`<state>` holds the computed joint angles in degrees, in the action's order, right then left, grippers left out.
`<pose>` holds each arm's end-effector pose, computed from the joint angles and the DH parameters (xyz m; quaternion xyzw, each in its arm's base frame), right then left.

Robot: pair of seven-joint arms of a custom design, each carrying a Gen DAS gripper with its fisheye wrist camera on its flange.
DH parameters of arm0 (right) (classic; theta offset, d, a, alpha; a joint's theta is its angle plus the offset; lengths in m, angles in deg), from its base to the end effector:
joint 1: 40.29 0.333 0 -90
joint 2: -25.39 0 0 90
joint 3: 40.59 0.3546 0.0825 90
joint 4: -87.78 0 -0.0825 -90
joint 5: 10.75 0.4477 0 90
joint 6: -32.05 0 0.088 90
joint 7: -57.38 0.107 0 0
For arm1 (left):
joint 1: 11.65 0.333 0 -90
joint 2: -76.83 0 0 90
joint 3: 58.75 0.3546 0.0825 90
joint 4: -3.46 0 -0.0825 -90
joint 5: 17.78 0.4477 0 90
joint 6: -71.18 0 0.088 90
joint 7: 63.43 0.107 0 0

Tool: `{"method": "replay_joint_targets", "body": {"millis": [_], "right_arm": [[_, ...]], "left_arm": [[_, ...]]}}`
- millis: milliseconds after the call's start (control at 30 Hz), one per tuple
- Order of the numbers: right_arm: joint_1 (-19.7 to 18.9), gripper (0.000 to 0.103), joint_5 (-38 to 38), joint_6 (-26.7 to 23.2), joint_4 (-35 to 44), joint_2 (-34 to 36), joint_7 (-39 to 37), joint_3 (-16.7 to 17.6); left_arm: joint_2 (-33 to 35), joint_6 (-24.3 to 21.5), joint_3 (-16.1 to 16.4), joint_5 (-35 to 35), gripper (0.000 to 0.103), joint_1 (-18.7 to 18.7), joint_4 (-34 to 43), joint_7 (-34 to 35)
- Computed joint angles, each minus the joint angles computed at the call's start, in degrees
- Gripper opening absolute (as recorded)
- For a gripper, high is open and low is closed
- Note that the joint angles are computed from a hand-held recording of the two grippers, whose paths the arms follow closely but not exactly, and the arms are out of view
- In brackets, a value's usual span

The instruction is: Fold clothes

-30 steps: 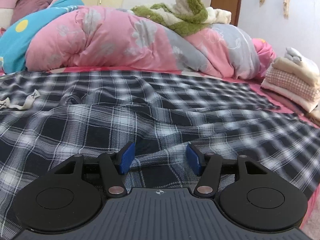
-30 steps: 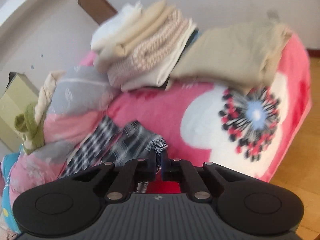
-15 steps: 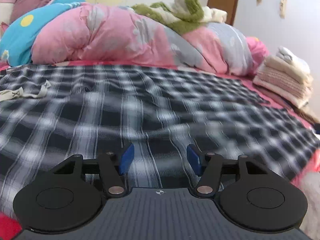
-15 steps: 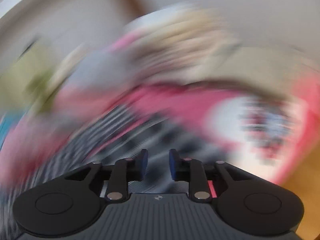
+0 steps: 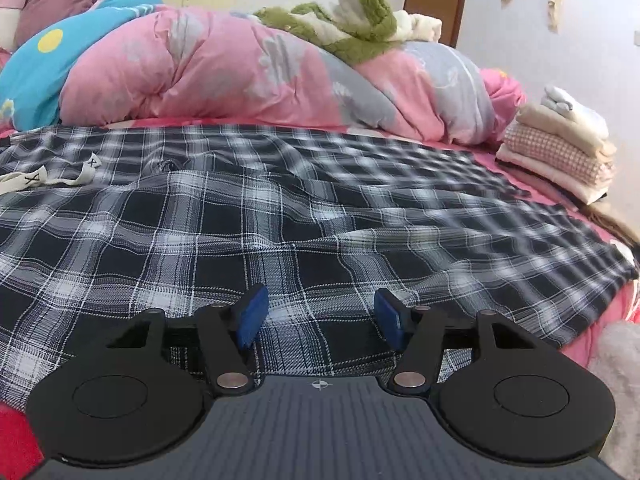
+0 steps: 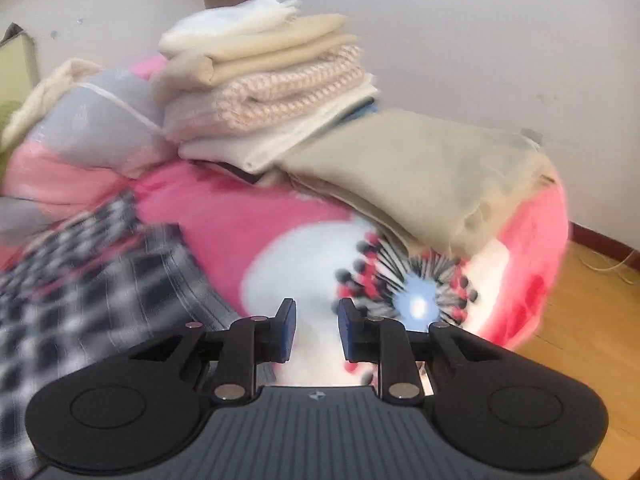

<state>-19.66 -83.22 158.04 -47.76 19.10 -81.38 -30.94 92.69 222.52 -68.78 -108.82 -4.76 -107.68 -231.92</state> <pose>0.4823 0.2435 0.3819 -0.2823 0.8329 -0.4015 0.2557 0.6923 -0.0059 0.3672 -0.4545 0.7355 -0.4720 0.1727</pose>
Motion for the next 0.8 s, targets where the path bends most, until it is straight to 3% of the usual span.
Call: {"method": "replay_joint_targets", "body": {"millis": [100,167,267,367,467,600,667,700,767,800], "right_arm": [[0.25,0.025,-8.55,7.29,5.91,4.22,-7.59,-0.53],[0.08,0.024,-12.96,16.95,12.46,9.88,-14.75,-1.99],[-0.18,0.023,-6.52,25.46,21.58,18.11,-30.98,-4.18],[-0.58,0.023,4.84,20.95,26.24,22.21,-42.21,-6.29],[0.31,0.023,10.98,8.95,28.44,23.01,-41.89,-10.14],[1.27,0.026,15.06,2.79,28.72,21.74,-40.13,-11.9],[2.42,0.026,10.82,7.44,28.59,21.18,-40.55,-10.73],[2.36,0.026,9.45,12.48,28.96,21.52,-41.21,-10.2],[1.27,0.026,11.37,23.73,31.73,24.41,-46.78,-8.75],[1.5,0.026,13.22,25.36,32.98,25.92,-48.2,-9.81]], "left_arm": [[0.13,1.3,-0.16,-0.24,0.059,-0.37,0.34,-0.92],[0.26,2.08,-0.22,-0.09,0.059,-0.59,0.7,-1.4],[0.77,3.75,-0.35,-0.82,0.059,-0.8,1.5,-0.65],[1.54,4.19,-0.29,-1.81,0.059,-0.5,2.38,-0.05],[2.5,2.62,-0.15,-1.65,0.06,0.41,3.22,-0.75],[3.62,-0.59,-0.29,-1.24,0.061,1.89,4.4,-1.49],[4.16,-1.57,-0.5,-1.65,0.061,2.44,4.82,-1.47],[4.36,-1.87,-0.61,-1.93,0.061,2.62,4.95,-1.29],[4.55,-2.4,-0.77,-2.53,0.062,2.92,5.04,-0.65],[4.45,-2.63,-0.8,-2.85,0.062,3.04,4.87,-0.08]]}}
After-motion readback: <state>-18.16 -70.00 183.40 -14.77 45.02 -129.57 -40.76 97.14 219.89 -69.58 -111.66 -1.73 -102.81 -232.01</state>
